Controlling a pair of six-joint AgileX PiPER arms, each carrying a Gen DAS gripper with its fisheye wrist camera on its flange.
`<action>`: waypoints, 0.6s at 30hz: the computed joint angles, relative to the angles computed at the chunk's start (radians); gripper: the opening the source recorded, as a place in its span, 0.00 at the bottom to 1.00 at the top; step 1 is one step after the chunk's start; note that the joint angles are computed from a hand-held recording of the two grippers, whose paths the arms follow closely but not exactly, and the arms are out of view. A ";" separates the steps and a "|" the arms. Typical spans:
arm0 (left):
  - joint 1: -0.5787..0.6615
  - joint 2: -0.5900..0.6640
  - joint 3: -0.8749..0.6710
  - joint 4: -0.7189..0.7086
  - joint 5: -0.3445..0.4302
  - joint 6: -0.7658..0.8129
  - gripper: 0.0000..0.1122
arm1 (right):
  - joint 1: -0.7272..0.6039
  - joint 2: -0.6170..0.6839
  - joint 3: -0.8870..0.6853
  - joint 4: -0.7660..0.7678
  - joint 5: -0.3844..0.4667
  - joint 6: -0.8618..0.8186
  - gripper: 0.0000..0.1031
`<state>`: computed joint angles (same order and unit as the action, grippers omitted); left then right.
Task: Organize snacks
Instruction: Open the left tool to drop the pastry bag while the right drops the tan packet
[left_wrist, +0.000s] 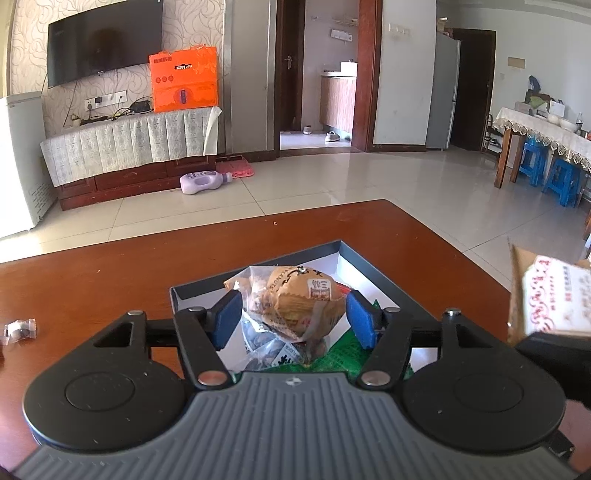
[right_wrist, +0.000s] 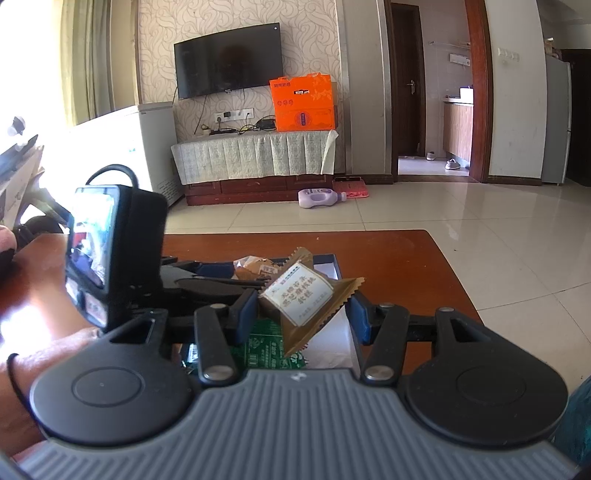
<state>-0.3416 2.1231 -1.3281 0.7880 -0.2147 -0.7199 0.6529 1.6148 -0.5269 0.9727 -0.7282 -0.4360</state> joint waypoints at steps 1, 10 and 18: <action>0.003 -0.004 0.010 -0.030 -0.007 0.032 0.60 | -0.005 0.001 0.002 -0.007 0.000 0.006 0.53; 0.022 -0.123 0.218 -0.201 -0.116 0.202 0.61 | -0.022 -0.004 0.020 -0.037 -0.001 0.044 0.53; 0.062 -0.255 0.422 -0.222 -0.210 0.242 0.61 | -0.041 0.035 0.003 -0.074 0.004 0.081 0.53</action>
<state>-0.2799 1.8683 -0.9061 0.5659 -0.4242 -0.4784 0.6123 1.6499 -0.5242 0.8989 -0.7241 -0.3555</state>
